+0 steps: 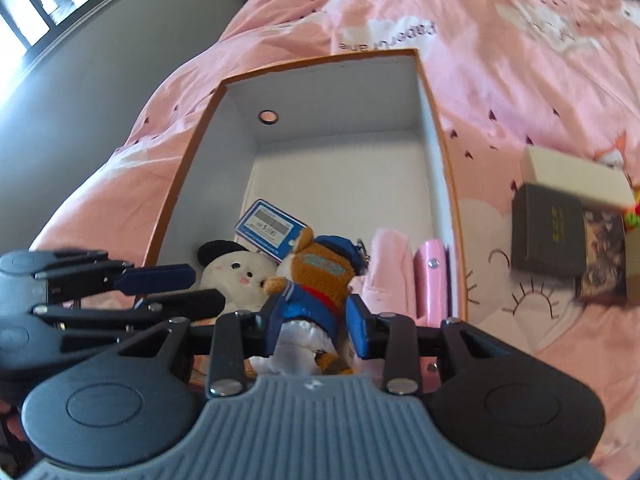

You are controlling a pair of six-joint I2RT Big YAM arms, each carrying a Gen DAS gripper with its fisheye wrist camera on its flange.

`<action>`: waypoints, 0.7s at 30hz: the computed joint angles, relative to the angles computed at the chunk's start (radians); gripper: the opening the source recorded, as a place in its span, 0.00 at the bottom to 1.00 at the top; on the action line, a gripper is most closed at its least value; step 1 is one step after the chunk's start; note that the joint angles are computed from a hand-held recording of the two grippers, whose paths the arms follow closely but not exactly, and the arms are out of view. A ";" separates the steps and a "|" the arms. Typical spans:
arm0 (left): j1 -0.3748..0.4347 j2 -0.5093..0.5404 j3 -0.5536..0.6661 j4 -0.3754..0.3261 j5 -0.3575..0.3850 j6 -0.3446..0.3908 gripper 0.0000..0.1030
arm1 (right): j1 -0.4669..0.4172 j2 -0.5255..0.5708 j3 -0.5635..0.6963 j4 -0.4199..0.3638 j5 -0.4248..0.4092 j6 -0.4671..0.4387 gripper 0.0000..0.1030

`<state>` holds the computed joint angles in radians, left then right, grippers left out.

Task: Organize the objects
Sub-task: 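Lower the dog plush into the box and open the left tool while the right tool lowers the bear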

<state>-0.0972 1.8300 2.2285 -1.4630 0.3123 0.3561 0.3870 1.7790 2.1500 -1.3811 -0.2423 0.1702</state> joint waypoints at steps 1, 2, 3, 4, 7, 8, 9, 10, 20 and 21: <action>-0.003 0.001 0.001 0.000 -0.014 0.016 0.29 | 0.006 0.019 0.031 -0.027 0.005 -0.032 0.36; -0.005 0.003 0.004 -0.006 -0.024 0.024 0.28 | 0.014 0.035 0.058 -0.054 0.014 -0.075 0.36; -0.006 0.009 0.012 -0.016 -0.025 0.029 0.27 | 0.023 0.050 0.080 -0.071 0.029 -0.112 0.36; -0.005 0.015 0.018 -0.024 -0.021 0.032 0.23 | 0.032 0.062 0.097 -0.078 0.047 -0.143 0.36; -0.003 0.029 0.030 -0.041 -0.036 0.030 0.20 | 0.054 0.108 0.158 -0.104 0.095 -0.222 0.35; -0.002 0.030 0.030 -0.045 -0.042 0.022 0.20 | 0.057 0.128 0.185 -0.122 0.099 -0.249 0.35; 0.000 0.034 0.033 -0.049 -0.043 0.018 0.20 | 0.059 0.147 0.210 -0.143 0.100 -0.272 0.35; 0.002 0.034 0.032 -0.050 -0.041 0.018 0.20 | 0.061 0.160 0.227 -0.158 0.105 -0.286 0.33; 0.006 0.036 0.030 -0.059 -0.023 0.048 0.18 | 0.003 0.051 0.041 0.104 -0.036 -0.009 0.12; 0.005 0.036 0.029 -0.060 -0.024 0.050 0.18 | -0.007 0.049 0.034 0.110 -0.064 0.024 0.12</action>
